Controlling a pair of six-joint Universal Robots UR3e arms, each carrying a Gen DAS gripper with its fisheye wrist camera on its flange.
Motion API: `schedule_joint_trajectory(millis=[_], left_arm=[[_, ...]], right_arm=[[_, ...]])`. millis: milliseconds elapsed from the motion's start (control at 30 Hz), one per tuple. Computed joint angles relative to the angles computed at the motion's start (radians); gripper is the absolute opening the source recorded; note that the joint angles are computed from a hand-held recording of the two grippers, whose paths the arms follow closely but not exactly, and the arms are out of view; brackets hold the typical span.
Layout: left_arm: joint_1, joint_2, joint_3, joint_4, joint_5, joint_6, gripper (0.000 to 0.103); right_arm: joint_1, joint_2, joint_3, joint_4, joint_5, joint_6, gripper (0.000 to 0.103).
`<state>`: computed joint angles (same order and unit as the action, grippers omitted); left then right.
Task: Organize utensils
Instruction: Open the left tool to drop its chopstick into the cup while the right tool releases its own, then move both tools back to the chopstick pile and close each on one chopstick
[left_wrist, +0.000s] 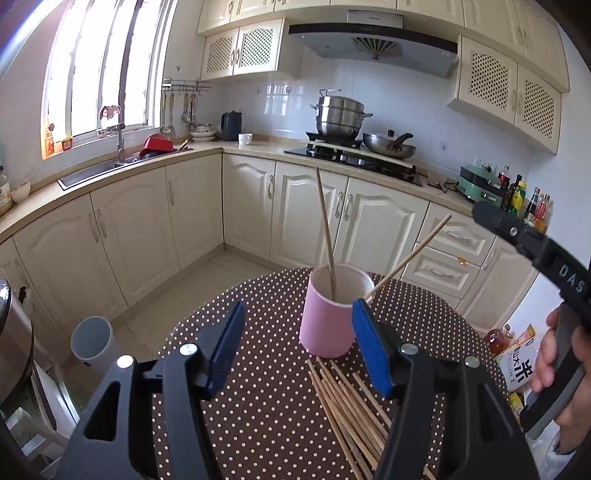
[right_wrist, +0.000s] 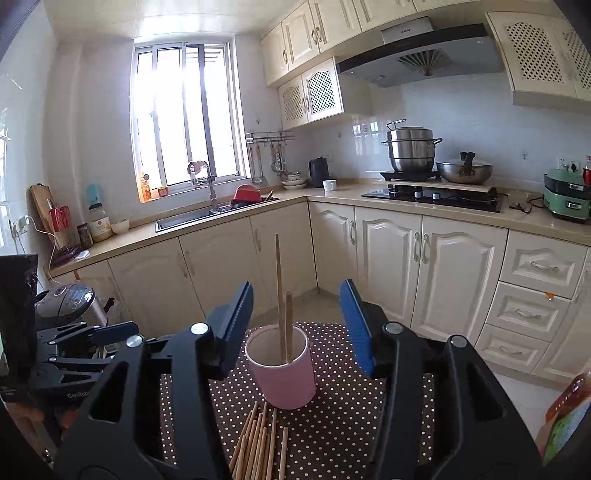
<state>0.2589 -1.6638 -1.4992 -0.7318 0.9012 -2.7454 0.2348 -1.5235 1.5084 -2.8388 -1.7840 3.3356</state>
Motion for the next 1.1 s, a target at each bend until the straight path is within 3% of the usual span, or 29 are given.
schedule_joint_trajectory(millis=[67, 300, 700, 1100], left_arm=[[0.004, 0.015, -0.032, -0.04, -0.009, 0.032, 0.06], [-0.049, 0.024, -0.148, -0.065, 0.089, 0.097, 0.06], [-0.157, -0.076, -0.228, -0.044, 0.268, 0.106, 0.06], [-0.208, -0.151, -0.197, 0.024, 0.355, 0.06, 0.06]], right_arm=[[0.01, -0.03, 0.049, -0.006, -0.015, -0.007, 0.049], [0.031, -0.077, 0.205, -0.018, -0.045, -0.007, 0.049], [-0.01, -0.094, 0.386, 0.054, 0.072, 0.061, 0.049], [-0.053, -0.066, 0.428, 0.088, 0.181, 0.072, 0.05]])
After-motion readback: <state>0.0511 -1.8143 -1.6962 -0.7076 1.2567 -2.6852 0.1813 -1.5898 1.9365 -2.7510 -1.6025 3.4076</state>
